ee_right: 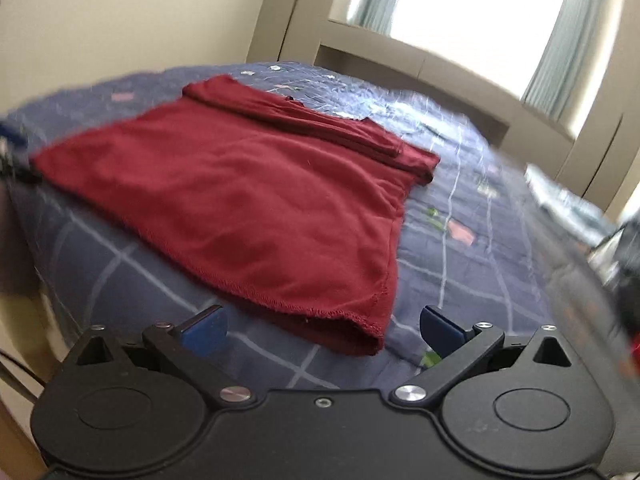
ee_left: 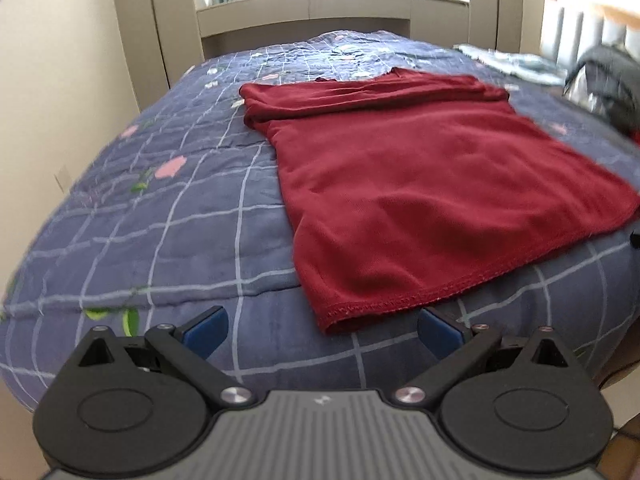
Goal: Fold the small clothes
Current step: 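Grasp the shirt hem corners with both tools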
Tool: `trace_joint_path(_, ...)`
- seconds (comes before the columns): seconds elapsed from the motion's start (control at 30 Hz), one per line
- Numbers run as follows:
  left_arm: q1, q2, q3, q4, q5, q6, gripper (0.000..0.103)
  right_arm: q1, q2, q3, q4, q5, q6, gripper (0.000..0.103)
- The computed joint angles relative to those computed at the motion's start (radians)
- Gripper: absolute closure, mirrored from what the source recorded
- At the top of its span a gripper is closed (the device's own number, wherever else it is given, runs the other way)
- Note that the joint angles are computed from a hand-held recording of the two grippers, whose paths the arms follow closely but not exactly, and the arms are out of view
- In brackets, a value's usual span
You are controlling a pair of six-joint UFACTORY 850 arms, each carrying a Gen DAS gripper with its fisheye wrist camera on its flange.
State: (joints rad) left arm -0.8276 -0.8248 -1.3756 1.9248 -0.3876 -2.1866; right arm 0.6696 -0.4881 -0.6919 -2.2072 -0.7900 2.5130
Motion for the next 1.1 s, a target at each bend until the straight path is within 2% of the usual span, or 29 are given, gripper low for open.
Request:
trace_joint_path(0.07, -0.027, -0.028, -0.036, -0.138, -0.080, 0.202, 0.000, 0.019, -0.034, -0.014, 0.042, -0.068, -0.068, 0.001)
trace_joint_path(0.13, -0.045, -0.056, -0.061, -0.169, -0.155, 0.291, 0.000, 0.035, -0.065, -0.025, 0.069, -0.146, -0.111, 0.001)
trace_joint_path(0.23, -0.060, -0.071, -0.077, -0.169, -0.214, 0.308, 0.000, 0.047, -0.112, -0.040, 0.076, -0.251, -0.136, 0.001)
trace_joint_path(0.33, -0.078, -0.078, -0.078, -0.158, -0.291, 0.314, 0.002, 0.052, -0.139, -0.038, 0.044, -0.319, -0.155, 0.002)
trace_joint_path(0.47, -0.086, -0.074, -0.061, -0.102, -0.335, 0.299, 0.006, 0.045, -0.123, -0.008, -0.054, -0.329, -0.112, 0.011)
trace_joint_path(0.53, -0.084, -0.072, -0.056, -0.079, -0.318, 0.315, 0.008, 0.037, -0.116, -0.004, -0.100, -0.304, -0.106, 0.024)
trace_joint_path(0.57, -0.085, -0.074, -0.055, -0.069, -0.316, 0.319, 0.008, 0.028, -0.105, -0.003, -0.124, -0.271, -0.096, 0.042)
trace_joint_path(0.6, -0.087, -0.073, -0.053, -0.058, -0.316, 0.320, 0.008, 0.017, -0.090, -0.003, -0.147, -0.230, -0.072, 0.064)
trace_joint_path(0.7, -0.086, -0.076, -0.054, -0.032, -0.311, 0.323, 0.011, -0.013, -0.047, 0.001, -0.218, -0.175, 0.049, 0.086)
trace_joint_path(0.8, -0.081, -0.072, -0.050, 0.003, -0.274, 0.336, 0.026, -0.050, -0.003, 0.002, -0.287, -0.122, 0.165, 0.087)
trace_joint_path(0.87, -0.078, -0.066, -0.045, 0.032, -0.243, 0.345, 0.045, -0.067, 0.015, 0.004, -0.313, -0.105, 0.198, 0.087)
trace_joint_path(0.93, -0.076, -0.061, -0.046, 0.039, -0.217, 0.358, 0.072, -0.072, 0.018, 0.002, -0.307, -0.102, 0.171, 0.087)
trace_joint_path(1.0, -0.071, -0.059, -0.051, 0.040, -0.192, 0.371, 0.085, -0.068, 0.024, 0.009, -0.296, -0.095, 0.144, 0.087)
trace_joint_path(1.1, -0.063, -0.056, -0.048, 0.067, -0.175, 0.356, 0.094, -0.058, 0.019, 0.015, -0.281, -0.087, 0.122, 0.087)
